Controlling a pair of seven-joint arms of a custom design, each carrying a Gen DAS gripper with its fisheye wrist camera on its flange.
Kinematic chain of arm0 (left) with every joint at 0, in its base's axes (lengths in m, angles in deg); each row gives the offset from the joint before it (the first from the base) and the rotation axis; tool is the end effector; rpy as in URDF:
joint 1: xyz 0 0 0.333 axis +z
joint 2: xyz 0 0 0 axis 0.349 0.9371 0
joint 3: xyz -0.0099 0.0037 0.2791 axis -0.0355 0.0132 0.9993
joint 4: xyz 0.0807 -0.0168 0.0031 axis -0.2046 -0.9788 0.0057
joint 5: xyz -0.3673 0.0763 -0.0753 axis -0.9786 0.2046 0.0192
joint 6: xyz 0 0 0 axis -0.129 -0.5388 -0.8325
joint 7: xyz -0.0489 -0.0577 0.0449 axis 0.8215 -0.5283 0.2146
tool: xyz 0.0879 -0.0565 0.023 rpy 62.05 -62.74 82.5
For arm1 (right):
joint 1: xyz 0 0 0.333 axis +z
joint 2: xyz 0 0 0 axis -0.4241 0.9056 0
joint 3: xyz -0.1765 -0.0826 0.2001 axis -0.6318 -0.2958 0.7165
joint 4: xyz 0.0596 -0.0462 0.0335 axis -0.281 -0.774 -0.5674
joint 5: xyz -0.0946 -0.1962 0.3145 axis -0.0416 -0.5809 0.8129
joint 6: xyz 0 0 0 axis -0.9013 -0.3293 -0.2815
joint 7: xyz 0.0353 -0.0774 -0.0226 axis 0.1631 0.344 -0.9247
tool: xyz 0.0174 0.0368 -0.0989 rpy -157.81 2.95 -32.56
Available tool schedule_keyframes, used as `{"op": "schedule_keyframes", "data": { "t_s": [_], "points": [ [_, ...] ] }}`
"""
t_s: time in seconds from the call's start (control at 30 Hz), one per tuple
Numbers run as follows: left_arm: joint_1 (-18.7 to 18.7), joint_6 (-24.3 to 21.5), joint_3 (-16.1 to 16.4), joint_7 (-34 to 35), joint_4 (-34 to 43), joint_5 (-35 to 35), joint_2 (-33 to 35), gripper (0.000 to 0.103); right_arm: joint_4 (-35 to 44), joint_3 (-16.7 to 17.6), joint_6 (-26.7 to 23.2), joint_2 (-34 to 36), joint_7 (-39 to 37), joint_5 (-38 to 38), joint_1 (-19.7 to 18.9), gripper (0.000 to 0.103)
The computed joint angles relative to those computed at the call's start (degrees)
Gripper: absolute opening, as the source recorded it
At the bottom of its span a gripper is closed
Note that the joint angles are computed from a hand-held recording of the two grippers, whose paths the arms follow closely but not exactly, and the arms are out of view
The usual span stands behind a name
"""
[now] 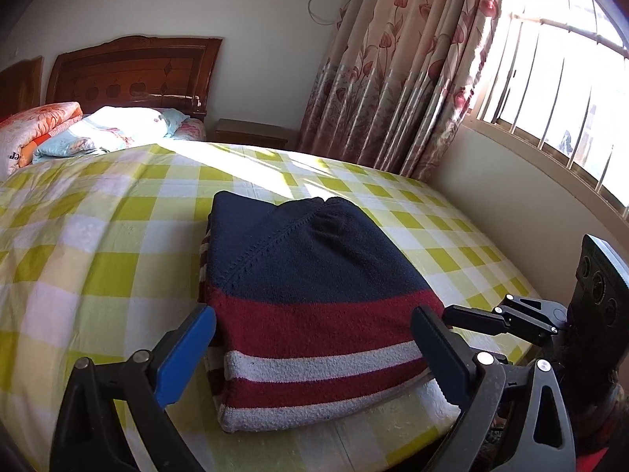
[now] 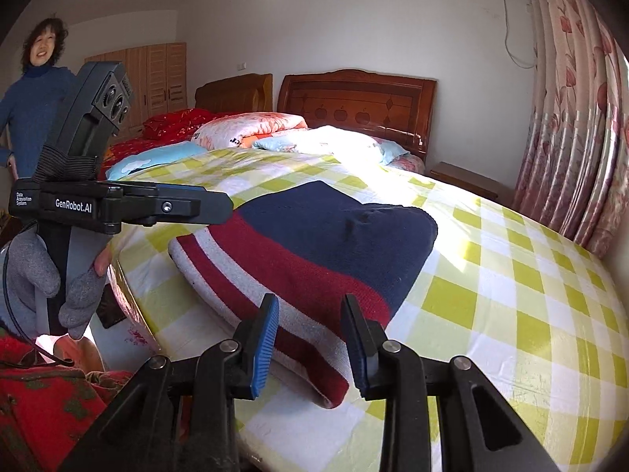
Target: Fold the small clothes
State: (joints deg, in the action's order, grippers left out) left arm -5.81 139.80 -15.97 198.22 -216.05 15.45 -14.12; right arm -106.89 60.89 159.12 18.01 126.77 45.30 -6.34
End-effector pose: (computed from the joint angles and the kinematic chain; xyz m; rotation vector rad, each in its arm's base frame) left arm 0.4429 -0.2554 0.5438 -1.4074 2.1966 -1.3321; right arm 0.4082 0.2012 0.5211 -1.9131 1.1830 -0.7052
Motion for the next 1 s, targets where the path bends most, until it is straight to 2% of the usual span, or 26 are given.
{"op": "schedule_keyframes", "data": {
  "t_s": [0.1, 0.13, 0.17, 0.2, 0.3, 0.37, 0.43, 0.5, 0.6, 0.63, 0.67, 0.7, 0.73, 0.77, 0.83, 1.0],
  "points": [
    [5.53, -5.26, -3.26, -10.53, 2.07, 10.74, 4.03, 0.103, 2.22, -1.86, -3.88, 3.32, -2.12, 0.89, 1.54, 0.028],
    [5.11, -7.01, -2.34, -10.34, 2.35, 9.91, 4.76, 0.103, 1.95, -4.11, -3.82, 3.67, -3.67, 3.21, 3.72, 0.026],
    [5.59, -5.58, -3.00, -7.81, 1.29, 6.82, 3.97, 0.103, 1.15, -6.18, -2.85, 3.23, -5.28, 5.75, 5.88, 0.026],
    [4.27, -5.47, -1.67, -7.11, 1.03, 5.95, 3.29, 0.103, 0.84, -6.57, -3.11, 2.52, -5.84, 6.93, 6.34, 0.026],
    [2.94, -2.87, -0.83, -3.68, 1.35, 2.35, 0.95, 0.103, 0.04, -3.95, -1.28, 0.38, -5.48, 6.02, 3.39, 0.026],
    [2.15, -1.55, -0.49, -2.30, 2.86, 1.54, 0.66, 0.103, 0.58, -3.81, 0.01, -0.04, -5.58, 5.74, 2.72, 0.026],
    [1.86, -2.16, -0.72, -1.93, 4.98, 2.24, 1.77, 0.103, 2.14, -2.38, 0.33, 0.78, -4.79, 4.54, 0.47, 0.027],
    [3.42, -3.64, -2.73, -4.89, 7.55, 7.52, 4.37, 0.103, 4.14, -1.12, 0.06, 2.62, -3.70, 3.22, -1.65, 0.026],
    [7.03, -6.88, -6.01, -15.05, 11.43, 20.17, 10.12, 0.103, 6.83, -2.26, -0.59, 6.41, -3.72, 3.22, -1.44, 0.026],
    [7.67, -7.12, -6.47, -17.66, 11.70, 23.31, 11.35, 0.103, 7.82, -2.34, -2.28, 7.75, -3.85, 3.06, -1.62, 0.026],
    [7.73, -4.56, -6.78, -17.70, 10.47, 24.98, 11.16, 0.103, 8.51, -2.54, -3.64, 8.86, -3.80, 2.46, -1.73, 0.027],
    [7.58, -4.83, -6.77, -17.16, 10.04, 25.36, 10.64, 0.103, 7.74, -4.25, -1.81, 9.03, -6.34, 4.50, 0.15, 0.027],
    [7.45, -5.82, -6.61, -16.99, 10.24, 25.14, 10.13, 0.103, 7.76, -4.83, -2.26, 8.70, -6.97, 5.37, 0.74, 0.027],
    [7.03, -5.95, -6.19, -15.58, 10.35, 23.29, 9.56, 0.103, 8.46, -4.49, -4.04, 8.44, -6.72, 5.39, 0.24, 0.026],
    [6.81, -4.82, -5.76, -14.71, 10.72, 21.78, 8.66, 0.103, 9.55, -3.05, -4.19, 8.04, -6.01, 3.65, -1.73, 0.026],
    [8.57, -7.04, -6.05, -20.37, 15.57, 26.89, 11.69, 0.103, 16.71, -1.54, -3.66, 12.21, -5.07, 0.25, -4.15, 0.026]
  ]
}}
